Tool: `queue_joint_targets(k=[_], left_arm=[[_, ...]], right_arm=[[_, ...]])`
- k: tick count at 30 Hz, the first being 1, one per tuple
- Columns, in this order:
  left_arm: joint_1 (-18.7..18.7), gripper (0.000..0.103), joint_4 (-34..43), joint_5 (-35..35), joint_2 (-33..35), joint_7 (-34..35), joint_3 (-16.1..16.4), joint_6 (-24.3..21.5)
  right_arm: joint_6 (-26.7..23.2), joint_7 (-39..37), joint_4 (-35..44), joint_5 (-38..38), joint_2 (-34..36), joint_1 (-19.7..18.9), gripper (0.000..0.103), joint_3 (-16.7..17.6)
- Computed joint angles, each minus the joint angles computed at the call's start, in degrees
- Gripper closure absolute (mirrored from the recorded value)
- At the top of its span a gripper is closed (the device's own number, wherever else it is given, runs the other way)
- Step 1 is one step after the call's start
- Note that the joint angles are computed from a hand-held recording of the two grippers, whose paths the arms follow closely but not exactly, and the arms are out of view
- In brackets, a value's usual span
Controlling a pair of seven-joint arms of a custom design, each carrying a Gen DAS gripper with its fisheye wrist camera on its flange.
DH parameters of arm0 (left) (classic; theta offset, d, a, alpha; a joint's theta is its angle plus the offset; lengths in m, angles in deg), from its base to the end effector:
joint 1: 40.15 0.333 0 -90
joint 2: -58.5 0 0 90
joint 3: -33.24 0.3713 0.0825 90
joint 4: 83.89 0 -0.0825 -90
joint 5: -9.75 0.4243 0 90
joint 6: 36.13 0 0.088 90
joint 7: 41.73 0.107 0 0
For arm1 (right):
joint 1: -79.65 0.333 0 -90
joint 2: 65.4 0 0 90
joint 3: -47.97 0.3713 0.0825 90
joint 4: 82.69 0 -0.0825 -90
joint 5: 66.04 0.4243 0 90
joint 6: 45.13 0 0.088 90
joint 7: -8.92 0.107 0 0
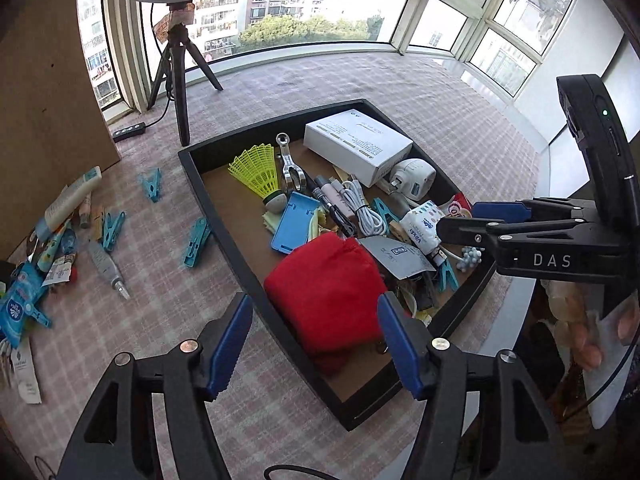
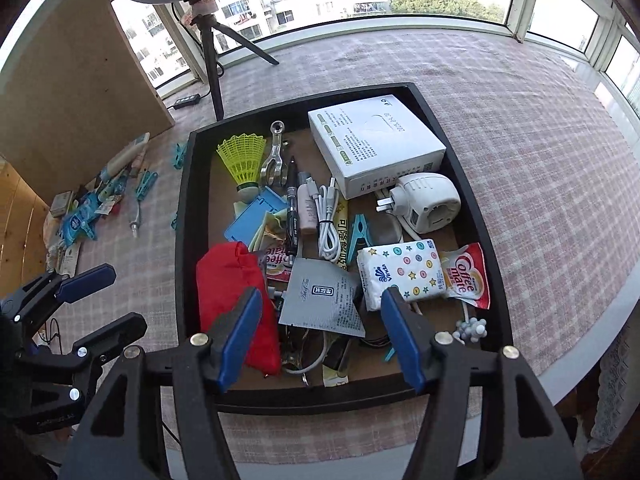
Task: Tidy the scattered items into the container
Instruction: 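Carry the grey pouch and orange sachet into the black tray and release, then move both tools back toward the white shower cap packet and silver tube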
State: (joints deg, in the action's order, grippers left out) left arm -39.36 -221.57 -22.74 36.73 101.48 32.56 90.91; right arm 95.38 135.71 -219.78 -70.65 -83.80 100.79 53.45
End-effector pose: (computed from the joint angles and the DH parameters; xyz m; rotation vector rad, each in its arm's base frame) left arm 0.4659 -0.0169 0.5137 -1.3739 2.6792 -0.7903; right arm 0.4409 0.2243 0.5127 -1.8426 2.0871 -0.2503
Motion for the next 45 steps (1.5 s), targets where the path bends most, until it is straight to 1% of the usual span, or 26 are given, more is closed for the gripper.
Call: queue_joint_targets(k=[3,6,9,11,13,15,17,20,21,22,27,30,33,36,40,45], left_arm=[[1.79,0.041,-0.66,1.05,-0.19,-0.16,1.21,0.92],[4.16,0.041,-0.96,1.89,0.27,-1.43,2.38,2.28],[7.24,0.041,-0.51,3.22,1.48,-5.25,3.27,3.59],[9.25,0.041,-0.44,4.50,2.23,-7.22,3.74,5.49],[11.32,0.041,-0.01,6.18,3.42,-9.61,4.20,7.22],[13.05,0.041,1.08,7.19,5.06,-11.30,5.04,7.94],[14.55,0.039,2.17,8.07,6.62,-12.17,5.65,9.36],[16.38,0.035,5.02,8.20,9.89,-11.76,6.91,9.71],[17.13,0.034,5.84,8.87,11.01,-12.16,6.95,10.50],[17.83,0.033,6.64,9.61,12.09,-12.69,6.94,11.16],[20.50,0.033,11.54,10.19,17.83,-10.76,7.67,10.72],[21.88,0.033,14.24,11.43,20.98,-9.42,7.59,9.82],[22.87,0.033,16.47,11.83,23.93,-7.70,7.25,10.08],[23.70,0.033,18.97,11.16,26.94,-7.10,6.83,8.88],[24.08,0.033,21.92,11.57,30.66,-7.23,5.96,8.69],[23.24,0.033,24.95,15.73,34.82,-10.09,5.43,10.60]], right_arm=[[1.27,-1.83,1.44,0.73,1.80,1.30,0.042,0.40],[2.83,-6.02,3.57,2.86,4.27,3.01,0.042,0.20],[4.64,-11.24,6.43,5.74,7.35,4.46,0.042,0.10],[5.59,-15.17,8.68,8.11,9.62,5.28,0.042,0.23],[6.09,-17.55,11.20,7.90,12.04,5.46,0.042,1.09],[5.39,-19.48,14.17,7.48,14.73,5.60,0.042,1.94],[4.20,-21.64,17.30,8.14,17.53,5.79,0.042,2.69],[2.24,-24.33,21.57,9.84,21.14,5.96,0.042,3.88],[1.80,-25.25,22.89,10.49,22.32,5.97,0.042,4.23],[1.43,-25.12,24.32,10.20,23.56,6.11,0.042,4.52],[-2.18,-24.38,32.54,9.67,30.60,6.86,0.042,5.79],[-4.11,-20.77,37.39,6.94,34.84,8.09,0.042,5.62],[-6.24,-18.43,42.32,5.72,39.16,8.75,0.042,5.56],[-8.67,-16.93,46.98,5.19,43.23,9.09,0.042,5.43],[-12.52,-16.14,52.92,3.66,48.13,9.71,0.042,4.98],[-16.75,-16.92,60.09,2.94,53.47,9.97,0.042,4.62]])
